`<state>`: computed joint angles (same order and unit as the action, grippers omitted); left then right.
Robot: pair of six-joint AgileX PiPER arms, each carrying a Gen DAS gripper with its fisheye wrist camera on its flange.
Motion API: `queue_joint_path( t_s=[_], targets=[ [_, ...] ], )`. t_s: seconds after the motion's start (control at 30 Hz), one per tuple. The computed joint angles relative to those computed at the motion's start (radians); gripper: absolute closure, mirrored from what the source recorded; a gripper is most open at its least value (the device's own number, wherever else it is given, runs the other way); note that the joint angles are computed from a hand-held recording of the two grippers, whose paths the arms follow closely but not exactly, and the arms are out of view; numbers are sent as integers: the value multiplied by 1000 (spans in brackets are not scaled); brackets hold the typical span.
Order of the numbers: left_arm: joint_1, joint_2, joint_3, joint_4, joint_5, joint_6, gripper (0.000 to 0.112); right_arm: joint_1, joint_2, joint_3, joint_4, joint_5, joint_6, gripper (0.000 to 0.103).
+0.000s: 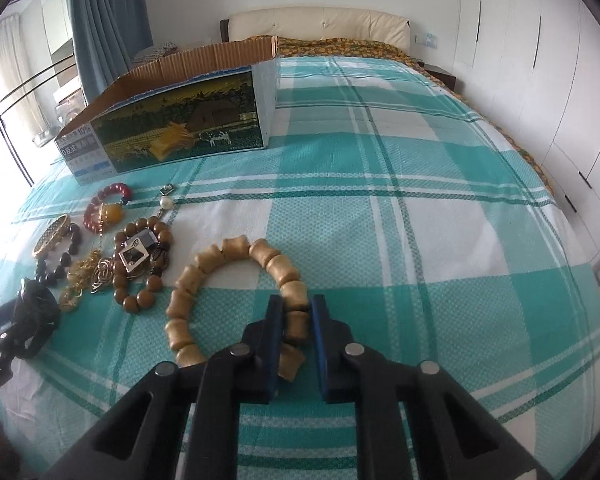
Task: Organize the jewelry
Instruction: 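Grasp the black wristwatch with the left tool while the right grasps the wooden bead bracelet, then carry the watch and bracelet into the cardboard box and open both tools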
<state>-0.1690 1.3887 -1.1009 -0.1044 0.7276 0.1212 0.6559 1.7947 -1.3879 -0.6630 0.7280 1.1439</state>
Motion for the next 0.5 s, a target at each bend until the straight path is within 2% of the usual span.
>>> queue_joint_path(
  t_s=[0.17, 0.3, 0.5],
  targets=[
    [77, -17, 0, -161, 40, 103, 104, 44, -95, 55, -45, -9, 60, 89],
    [111, -64, -12, -205, 69, 123, 104, 83, -147, 44, -76, 14, 73, 89],
    [175, -81, -106, -278, 157, 166, 104, 112, -170, -30, -78, 48, 20, 89]
  ],
)
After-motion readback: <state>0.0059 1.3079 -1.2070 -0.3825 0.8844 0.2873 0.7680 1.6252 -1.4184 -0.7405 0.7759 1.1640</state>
